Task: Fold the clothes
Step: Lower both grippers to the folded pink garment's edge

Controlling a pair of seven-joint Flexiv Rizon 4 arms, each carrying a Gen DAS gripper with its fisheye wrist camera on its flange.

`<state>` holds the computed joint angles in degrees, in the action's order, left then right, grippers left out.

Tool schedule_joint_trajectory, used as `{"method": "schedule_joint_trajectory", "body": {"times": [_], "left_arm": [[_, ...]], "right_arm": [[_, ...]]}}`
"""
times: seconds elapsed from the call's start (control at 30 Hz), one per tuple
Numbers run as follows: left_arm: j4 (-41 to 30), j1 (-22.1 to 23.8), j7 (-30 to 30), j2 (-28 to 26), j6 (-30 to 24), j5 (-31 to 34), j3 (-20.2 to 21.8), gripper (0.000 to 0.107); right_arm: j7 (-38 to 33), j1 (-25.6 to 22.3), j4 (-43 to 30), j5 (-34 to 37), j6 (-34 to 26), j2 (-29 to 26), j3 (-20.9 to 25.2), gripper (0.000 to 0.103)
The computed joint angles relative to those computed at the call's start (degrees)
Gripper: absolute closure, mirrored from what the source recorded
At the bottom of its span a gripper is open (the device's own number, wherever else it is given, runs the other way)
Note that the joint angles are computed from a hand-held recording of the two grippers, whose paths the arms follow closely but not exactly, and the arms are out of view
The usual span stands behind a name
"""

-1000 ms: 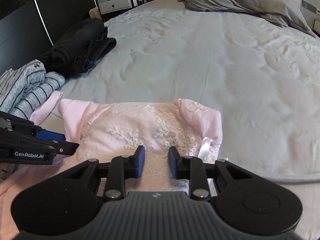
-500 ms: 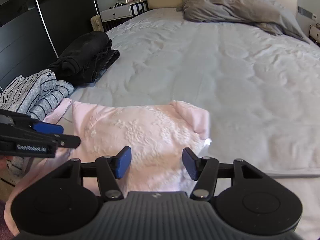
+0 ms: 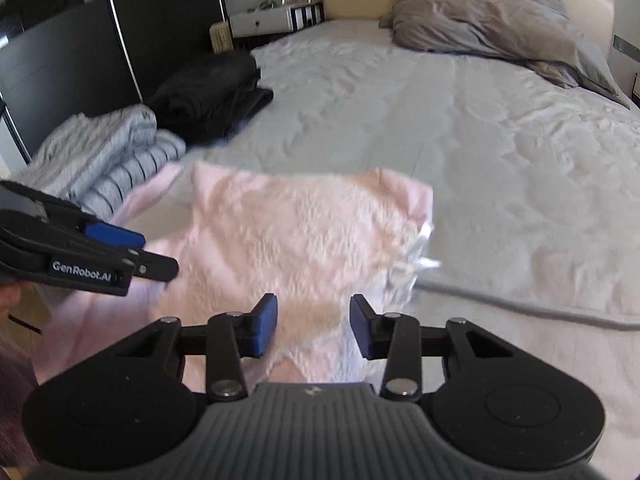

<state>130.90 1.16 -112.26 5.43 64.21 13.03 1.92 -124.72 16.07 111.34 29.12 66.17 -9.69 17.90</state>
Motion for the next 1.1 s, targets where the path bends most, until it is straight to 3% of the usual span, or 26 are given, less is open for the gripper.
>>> {"method": "schedule_joint_trajectory", "body": {"times": [0.23, 0.43, 0.6, 0.83, 1.1], "left_arm": [[0.1, 0.0, 0.5, -1.8, 0.1, 0.0, 0.2, 0.059], [-0.1, -0.2, -0.8, -1.1, 0.1, 1.8, 0.2, 0.058], [-0.1, 0.5, -4.2, -0.2, 0.7, 4.8, 0.0, 0.044], [-1.7, 1.4, -9.3, 0.3, -1.7, 10.2, -0.8, 0.038], [-0.8, 1.5, -9.0, -0.2, -0.9, 8.7, 0.2, 0.027]], "right_arm": [[2.6, 0.8, 1.0, -4.4, 0.8, -1.8, -0.1, 0.059], [1.5, -0.6, 0.5, -2.3, 0.5, -1.1, 0.7, 0.053], [2.1, -0.8, 0.0, -0.4, 2.0, -0.9, 0.2, 0.037], [8.3, -1.1, -1.6, -2.2, 0.3, -2.2, -0.9, 0.032], [12.3, -1.6, -3.2, -2.9, -3.7, -4.0, -0.8, 0.030]]}}
